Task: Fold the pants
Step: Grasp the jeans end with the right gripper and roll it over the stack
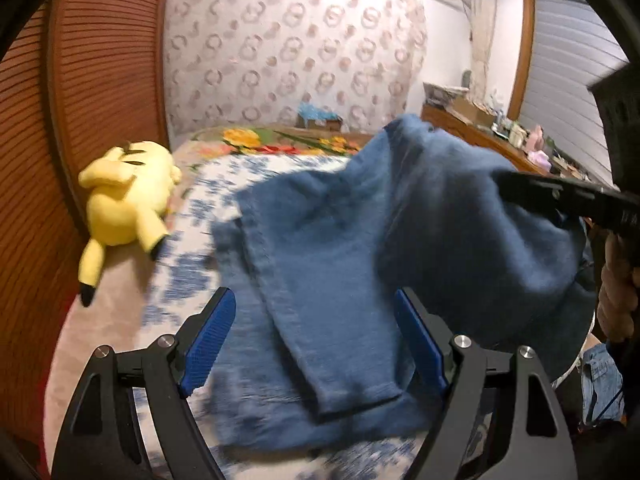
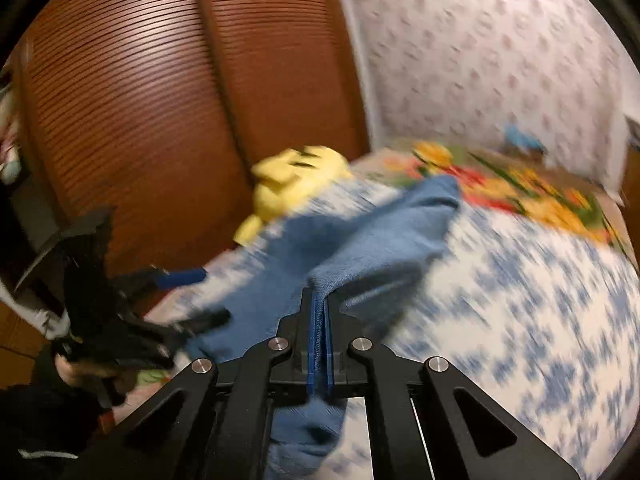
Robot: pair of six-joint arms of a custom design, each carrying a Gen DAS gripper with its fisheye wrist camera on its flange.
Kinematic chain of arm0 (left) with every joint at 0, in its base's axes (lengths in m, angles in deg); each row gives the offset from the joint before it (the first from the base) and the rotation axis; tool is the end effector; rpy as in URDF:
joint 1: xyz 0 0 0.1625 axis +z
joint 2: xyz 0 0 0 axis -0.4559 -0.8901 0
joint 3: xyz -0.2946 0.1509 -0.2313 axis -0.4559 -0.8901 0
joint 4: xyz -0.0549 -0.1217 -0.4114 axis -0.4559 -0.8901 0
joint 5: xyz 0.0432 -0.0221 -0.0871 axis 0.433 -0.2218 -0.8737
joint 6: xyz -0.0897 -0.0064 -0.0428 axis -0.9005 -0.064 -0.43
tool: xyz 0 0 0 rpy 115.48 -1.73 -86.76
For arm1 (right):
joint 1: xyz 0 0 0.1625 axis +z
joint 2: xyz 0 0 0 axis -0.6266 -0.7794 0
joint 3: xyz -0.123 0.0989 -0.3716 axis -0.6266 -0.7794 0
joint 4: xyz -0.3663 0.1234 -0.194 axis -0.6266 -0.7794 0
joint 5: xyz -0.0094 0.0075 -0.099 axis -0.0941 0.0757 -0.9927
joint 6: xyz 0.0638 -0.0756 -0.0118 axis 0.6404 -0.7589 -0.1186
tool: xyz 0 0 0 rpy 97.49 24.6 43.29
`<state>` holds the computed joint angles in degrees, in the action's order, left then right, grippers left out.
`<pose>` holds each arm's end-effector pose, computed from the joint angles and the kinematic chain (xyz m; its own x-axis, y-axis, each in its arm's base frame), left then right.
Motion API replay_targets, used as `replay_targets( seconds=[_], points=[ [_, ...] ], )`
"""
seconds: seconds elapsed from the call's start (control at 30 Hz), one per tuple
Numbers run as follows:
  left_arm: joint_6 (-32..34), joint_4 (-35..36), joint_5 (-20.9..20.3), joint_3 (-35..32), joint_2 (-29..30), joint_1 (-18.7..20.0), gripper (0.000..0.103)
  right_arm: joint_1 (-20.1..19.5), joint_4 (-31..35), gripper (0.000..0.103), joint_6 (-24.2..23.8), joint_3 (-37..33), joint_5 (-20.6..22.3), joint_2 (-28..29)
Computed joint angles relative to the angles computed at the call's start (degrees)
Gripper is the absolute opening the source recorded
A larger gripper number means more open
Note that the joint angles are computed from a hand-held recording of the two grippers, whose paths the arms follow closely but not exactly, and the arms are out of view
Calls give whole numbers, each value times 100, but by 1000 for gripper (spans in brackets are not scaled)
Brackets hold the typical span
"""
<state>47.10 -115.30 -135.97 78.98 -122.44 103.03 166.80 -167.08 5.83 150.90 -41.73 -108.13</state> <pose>0.0506 -0.4598 0.2527 -0.6981 0.4730 -0.5375 0.7057 0.5812 -0.4052 0.4159 -0.3985 0.0407 -0.7030 -0.4304 0.5662 -0.7092 0.4849 -0.5118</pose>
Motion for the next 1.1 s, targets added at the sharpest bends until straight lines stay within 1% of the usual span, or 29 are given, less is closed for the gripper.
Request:
replay_targets(
  seconds=[0.07,0.13,0.23,0.3,0.37,0.4,0.43,0.47,0.53,0.6,0.63,0.67,0.7,0.73,0.8,0.87,0.9,0.93,0.97,1.0,1.03,1.07,1.1],
  points=[
    [37,29,22,-24,-161,79,82,59,279,3,-143,-421,218,293],
    [74,68,54,-74,-318,199,82,17,600,3,-188,-814,513,583],
    [126,74,139,-201,-441,423,82,-194,1153,3,-31,-1300,1016,971],
    [127,66,171,-288,-447,575,82,-390,1474,3,124,-1501,1312,1173],
    [144,30,171,-352,-427,733,82,-552,1801,4,291,-1663,1455,1303],
    [132,3,171,-404,-396,819,82,-595,1906,8,279,-1718,1518,1353],
    [122,-3,156,-433,-374,865,82,-612,1985,15,234,-1767,1538,1378],
    [95,-15,147,-466,-346,907,82,-599,2009,19,209,-1790,1504,1379],
    [59,-78,132,-487,-306,943,82,-549,1845,34,118,-1734,1375,1303],
    [25,-103,106,-497,-274,915,82,-433,1290,41,-213,-1569,1079,1229],
    [15,-99,93,-497,-272,881,82,-383,1101,46,-340,-1503,930,1180],
    [17,-96,52,-501,-269,863,82,-353,910,49,-480,-1419,781,1124],
    [-19,-80,1,-495,-268,809,82,-343,751,54,-608,-1382,599,1083],
    [-43,-35,-49,-494,-286,784,82,-347,611,57,-668,-1296,438,1016],
    [-80,105,-181,-498,-310,685,82,-373,375,60,-667,-1232,107,983],
    [-93,190,-255,-475,-290,528,82,-400,238,61,-695,-1321,-249,1089],
    [-96,223,-265,-462,-268,460,82,-446,187,61,-821,-1393,-389,1148],
    [-101,283,-255,-459,-213,382,82,-534,288,62,-797,-1466,-414,1168],
    [-88,302,-240,-447,-185,353,82,-652,598,63,-584,-1548,-328,1154],
    [-54,305,-177,-442,-115,319,82,-755,922,64,-391,-1655,-138,1171],
    [-31,309,-64,-452,-21,305,82,-830,1229,66,-300,-1858,-1,1272],
    [-22,337,48,-488,95,328,82,-870,1404,67,-315,-2091,38,1418],
    [-30,390,135,-539,214,392,82,-928,1546,70,-325,-2244,145,1502]
  ],
)
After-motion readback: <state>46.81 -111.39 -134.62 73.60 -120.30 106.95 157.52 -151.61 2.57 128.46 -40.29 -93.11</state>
